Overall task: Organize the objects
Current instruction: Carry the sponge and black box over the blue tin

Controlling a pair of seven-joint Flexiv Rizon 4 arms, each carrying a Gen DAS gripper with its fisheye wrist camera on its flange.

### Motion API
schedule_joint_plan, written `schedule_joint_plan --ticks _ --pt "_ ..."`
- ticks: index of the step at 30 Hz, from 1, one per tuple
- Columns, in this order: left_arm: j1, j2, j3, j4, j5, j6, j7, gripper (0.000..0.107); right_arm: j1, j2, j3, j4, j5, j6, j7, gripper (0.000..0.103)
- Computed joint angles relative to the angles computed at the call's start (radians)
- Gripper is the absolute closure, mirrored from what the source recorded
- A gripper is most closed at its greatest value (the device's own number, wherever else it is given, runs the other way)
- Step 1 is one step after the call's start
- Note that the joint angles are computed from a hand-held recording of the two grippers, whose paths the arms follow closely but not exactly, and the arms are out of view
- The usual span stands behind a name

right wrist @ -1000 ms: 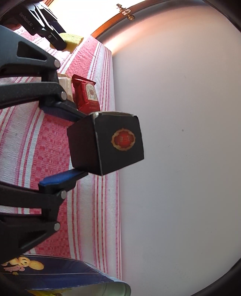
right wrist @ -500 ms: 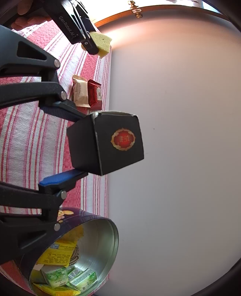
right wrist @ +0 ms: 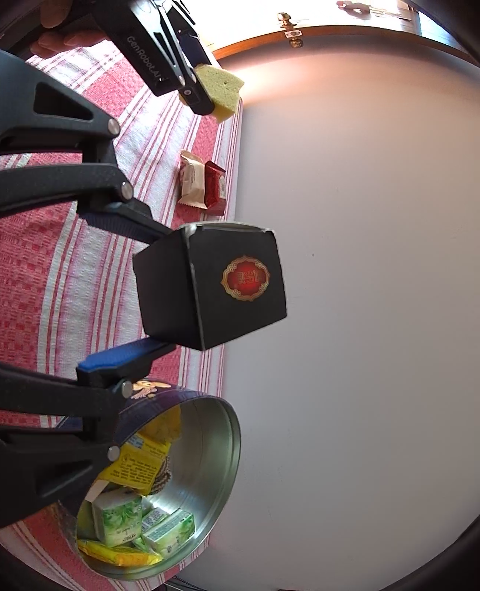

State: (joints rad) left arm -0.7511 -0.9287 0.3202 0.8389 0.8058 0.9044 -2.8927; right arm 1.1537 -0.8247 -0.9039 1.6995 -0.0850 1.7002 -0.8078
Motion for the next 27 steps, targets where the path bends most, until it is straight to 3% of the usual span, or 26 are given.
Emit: schedule_joint_plan --ticks 7,12,18,24,27 --pt "-0.028 0.013 -0.009 0.019 -0.009 -0.028 -0.068 0.044 0.062 -0.004 -0.077 0.07 0.09 0.097 -0.06 0.051" --pt "-0.04 -0.019 -0.027 -0.04 -0.024 -0.048 -0.049 0.044 0.052 0.034 -0.047 0.109 0.168 0.165 -0.132 0.051" --pt "-0.067 -0.09 -0.036 -0.183 -0.038 -0.097 0.016 0.044 0.011 0.097 0.019 0.144 0.24 0.239 -0.226 0.051" --pt "-0.056 -0.182 -0.051 -0.348 -0.088 -0.102 0.11 0.044 0.021 0.106 -0.012 0.187 0.331 0.29 -0.33 0.051" --pt "-0.051 -0.239 -0.052 -0.46 -0.116 -0.121 0.155 0.044 -0.009 0.123 0.01 0.189 0.363 0.294 -0.365 0.051"
